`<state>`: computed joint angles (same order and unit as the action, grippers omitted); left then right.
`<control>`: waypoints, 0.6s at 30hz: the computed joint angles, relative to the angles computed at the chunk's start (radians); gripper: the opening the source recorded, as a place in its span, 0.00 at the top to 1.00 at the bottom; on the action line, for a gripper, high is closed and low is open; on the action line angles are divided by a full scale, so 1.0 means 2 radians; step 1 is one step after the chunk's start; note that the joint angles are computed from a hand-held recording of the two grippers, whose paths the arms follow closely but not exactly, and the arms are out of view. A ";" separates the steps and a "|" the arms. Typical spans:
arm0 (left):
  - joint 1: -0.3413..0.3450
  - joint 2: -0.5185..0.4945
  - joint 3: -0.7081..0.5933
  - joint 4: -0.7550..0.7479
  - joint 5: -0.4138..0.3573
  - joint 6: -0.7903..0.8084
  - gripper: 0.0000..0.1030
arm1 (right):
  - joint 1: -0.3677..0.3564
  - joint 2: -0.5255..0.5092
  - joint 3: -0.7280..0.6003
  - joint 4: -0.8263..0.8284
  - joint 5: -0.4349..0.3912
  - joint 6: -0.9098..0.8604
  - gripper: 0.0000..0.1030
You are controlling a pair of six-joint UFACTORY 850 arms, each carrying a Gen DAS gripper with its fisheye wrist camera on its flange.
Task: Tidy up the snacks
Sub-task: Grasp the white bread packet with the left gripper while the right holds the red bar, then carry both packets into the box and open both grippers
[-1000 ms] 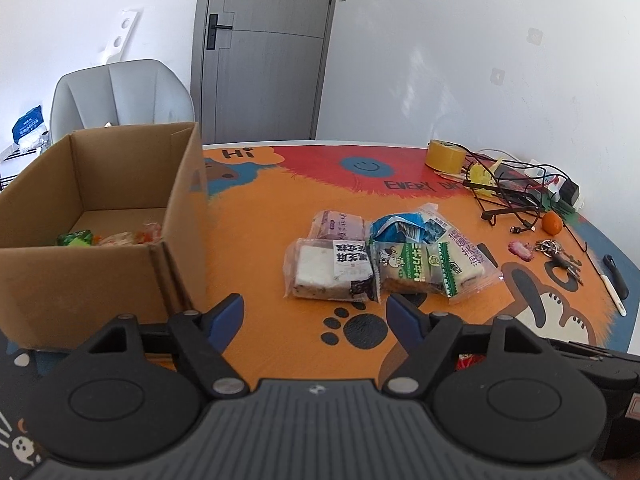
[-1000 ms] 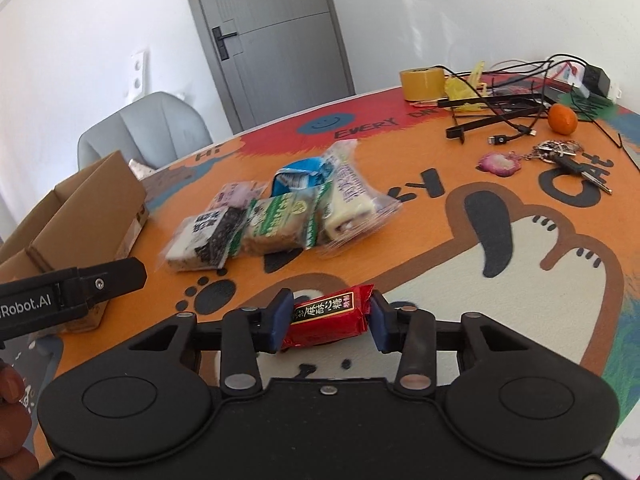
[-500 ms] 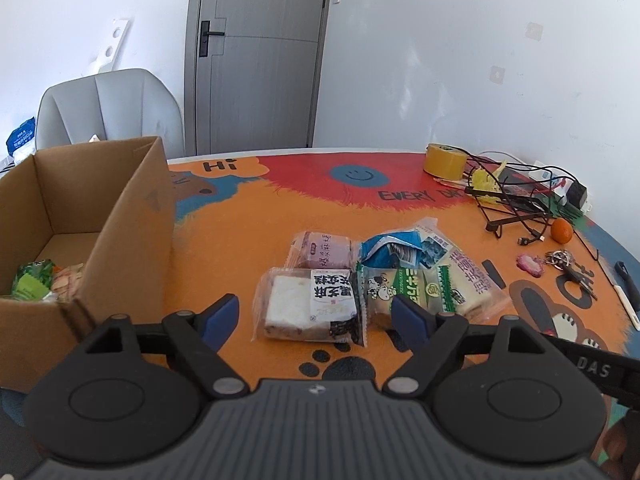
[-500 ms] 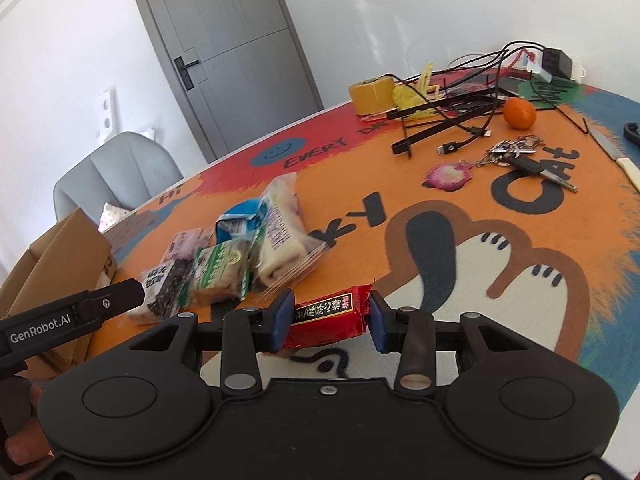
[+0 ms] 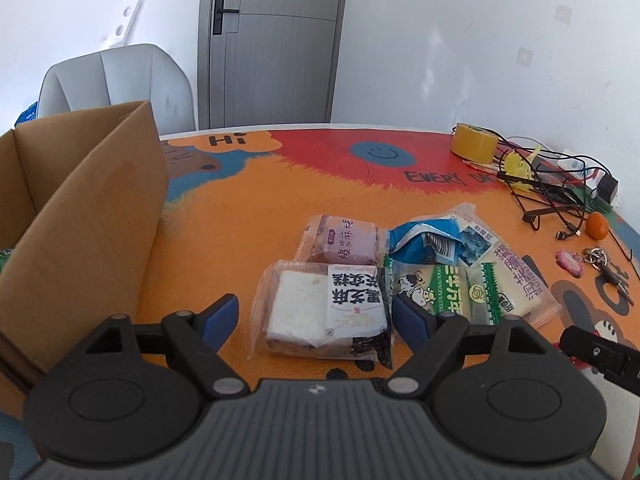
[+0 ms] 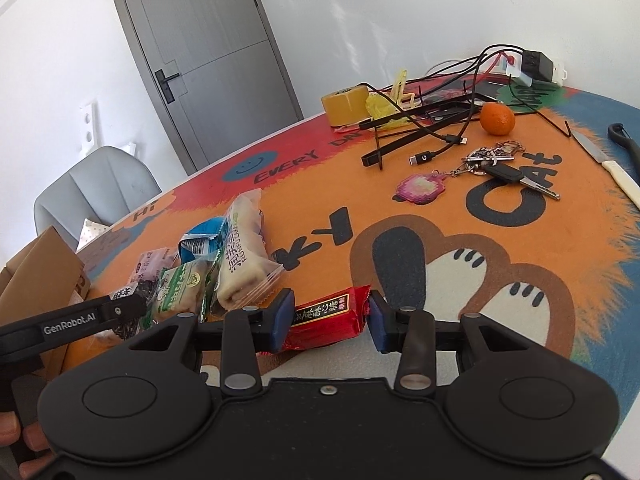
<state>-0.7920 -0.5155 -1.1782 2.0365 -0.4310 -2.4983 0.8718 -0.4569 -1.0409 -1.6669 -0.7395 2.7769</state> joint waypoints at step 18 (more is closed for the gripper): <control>-0.001 0.017 0.021 0.020 0.009 -0.032 0.44 | 0.011 -0.005 -0.014 0.038 -0.007 -0.042 0.58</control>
